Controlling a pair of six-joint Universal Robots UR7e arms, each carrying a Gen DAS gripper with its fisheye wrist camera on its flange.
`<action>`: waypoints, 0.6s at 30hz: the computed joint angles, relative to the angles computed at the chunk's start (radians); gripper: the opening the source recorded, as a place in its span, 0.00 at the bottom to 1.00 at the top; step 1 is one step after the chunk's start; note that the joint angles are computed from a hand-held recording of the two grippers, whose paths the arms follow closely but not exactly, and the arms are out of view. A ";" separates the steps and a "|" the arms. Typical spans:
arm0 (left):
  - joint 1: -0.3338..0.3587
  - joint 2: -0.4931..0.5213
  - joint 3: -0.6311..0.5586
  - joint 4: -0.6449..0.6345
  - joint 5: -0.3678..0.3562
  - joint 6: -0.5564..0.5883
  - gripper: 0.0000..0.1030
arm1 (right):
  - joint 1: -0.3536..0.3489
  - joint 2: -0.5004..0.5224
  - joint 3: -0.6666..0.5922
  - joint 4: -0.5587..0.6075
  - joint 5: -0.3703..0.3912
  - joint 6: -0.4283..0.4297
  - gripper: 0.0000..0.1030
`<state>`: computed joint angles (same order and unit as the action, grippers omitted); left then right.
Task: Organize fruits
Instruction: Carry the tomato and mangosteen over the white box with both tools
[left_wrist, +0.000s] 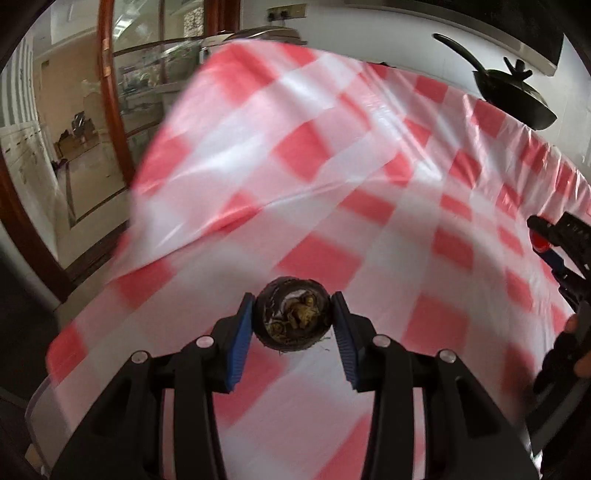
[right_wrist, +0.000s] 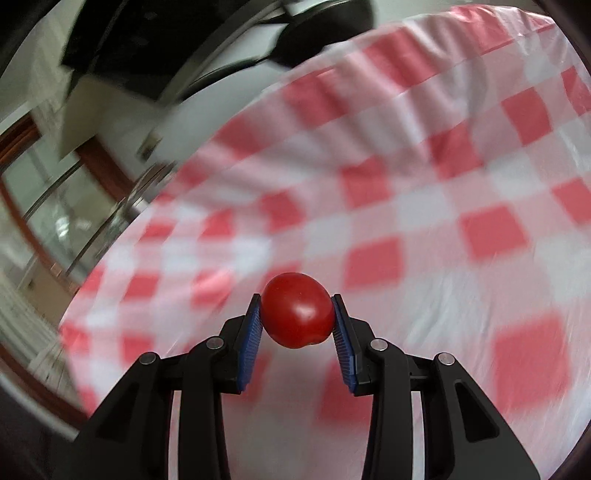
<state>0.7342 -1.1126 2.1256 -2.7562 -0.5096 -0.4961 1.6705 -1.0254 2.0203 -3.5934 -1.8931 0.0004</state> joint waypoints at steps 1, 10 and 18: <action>-0.003 -0.031 0.028 0.014 0.004 -0.015 0.41 | 0.026 0.005 0.019 -0.004 -0.007 -0.009 0.36; -0.064 -0.366 0.256 0.255 0.066 -0.176 0.41 | 0.272 0.087 0.094 0.039 -0.080 -0.101 0.36; -0.129 -0.694 0.357 0.727 0.111 -0.422 0.41 | 0.421 0.145 0.142 0.088 -0.140 -0.152 0.36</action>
